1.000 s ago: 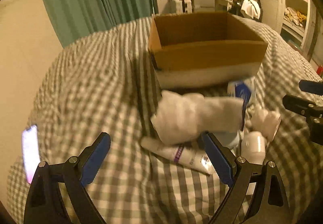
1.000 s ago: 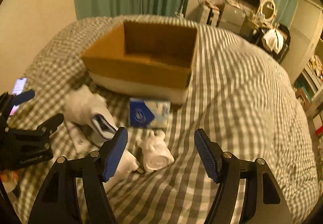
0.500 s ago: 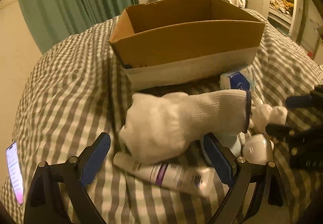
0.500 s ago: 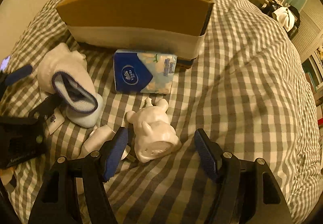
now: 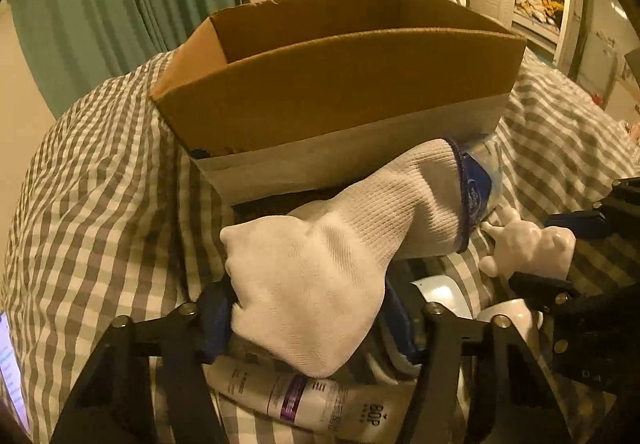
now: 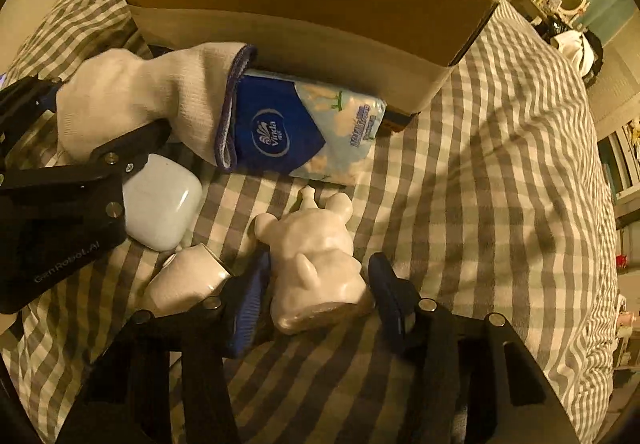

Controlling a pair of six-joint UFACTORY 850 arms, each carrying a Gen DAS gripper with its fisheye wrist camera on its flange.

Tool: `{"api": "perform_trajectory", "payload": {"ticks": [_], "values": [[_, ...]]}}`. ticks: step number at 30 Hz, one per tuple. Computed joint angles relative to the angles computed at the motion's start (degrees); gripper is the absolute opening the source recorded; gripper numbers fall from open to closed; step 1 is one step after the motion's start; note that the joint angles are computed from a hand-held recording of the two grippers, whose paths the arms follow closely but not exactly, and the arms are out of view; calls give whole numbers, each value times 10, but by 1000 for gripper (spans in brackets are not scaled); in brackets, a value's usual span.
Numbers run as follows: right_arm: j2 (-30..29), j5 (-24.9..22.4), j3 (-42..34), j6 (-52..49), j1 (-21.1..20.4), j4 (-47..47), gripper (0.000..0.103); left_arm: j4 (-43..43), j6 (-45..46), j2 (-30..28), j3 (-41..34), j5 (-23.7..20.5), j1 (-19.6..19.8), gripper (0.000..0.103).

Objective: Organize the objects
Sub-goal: 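Grasp the white sock with the left tool while the right tool grasps the white figurine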

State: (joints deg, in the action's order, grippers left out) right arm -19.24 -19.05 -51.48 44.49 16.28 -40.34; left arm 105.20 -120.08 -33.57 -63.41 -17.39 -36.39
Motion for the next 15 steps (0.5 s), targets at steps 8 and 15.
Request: {"api": "perform_trajectory", "payload": {"ticks": [8, 15], "values": [[41, 22, 33, 127, 9, -130, 49, -43, 4, 50, 49, -35, -12, 55], [76, 38, 47, 186, 11, -185, 48, -92, 28, 102, 81, -36, -13, 55]]}}
